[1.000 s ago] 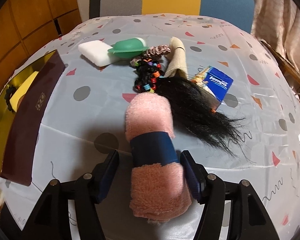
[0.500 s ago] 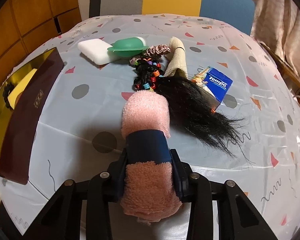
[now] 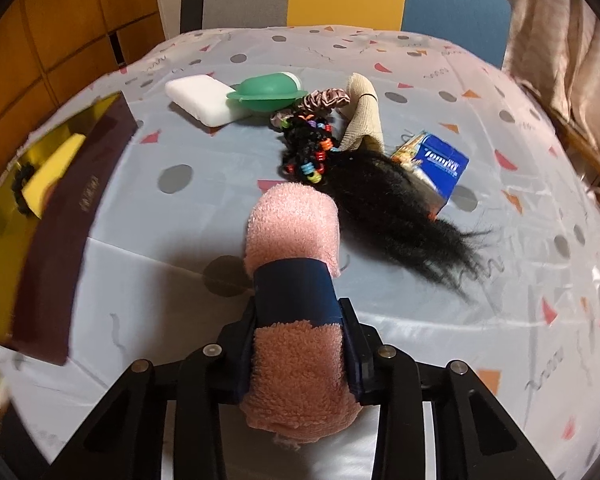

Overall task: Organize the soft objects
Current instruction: 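Lift the pink towel roll with the right tool and carry it toward the tray, then lower the pink towel roll into the gold tray and open the right tool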

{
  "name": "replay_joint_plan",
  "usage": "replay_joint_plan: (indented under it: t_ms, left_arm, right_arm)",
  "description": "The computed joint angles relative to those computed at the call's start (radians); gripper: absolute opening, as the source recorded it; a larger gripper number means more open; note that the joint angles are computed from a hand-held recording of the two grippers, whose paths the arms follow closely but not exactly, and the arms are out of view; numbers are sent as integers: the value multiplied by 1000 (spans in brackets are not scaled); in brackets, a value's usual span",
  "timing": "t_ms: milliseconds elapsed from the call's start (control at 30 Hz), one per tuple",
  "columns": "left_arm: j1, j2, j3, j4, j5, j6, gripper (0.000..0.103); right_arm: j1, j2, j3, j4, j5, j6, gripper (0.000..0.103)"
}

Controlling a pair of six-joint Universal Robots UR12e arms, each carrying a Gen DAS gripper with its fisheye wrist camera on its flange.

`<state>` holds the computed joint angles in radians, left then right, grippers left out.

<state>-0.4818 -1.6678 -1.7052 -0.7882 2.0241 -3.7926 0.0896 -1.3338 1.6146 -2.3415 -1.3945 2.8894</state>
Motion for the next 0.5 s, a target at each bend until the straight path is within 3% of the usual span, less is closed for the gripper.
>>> replay_joint_plan:
  t_ms: [500]
  left_arm:
    - [17,19,-29,20,-15,-35,44]
  right_arm:
    - [9,-58,19,-26,149,38,36]
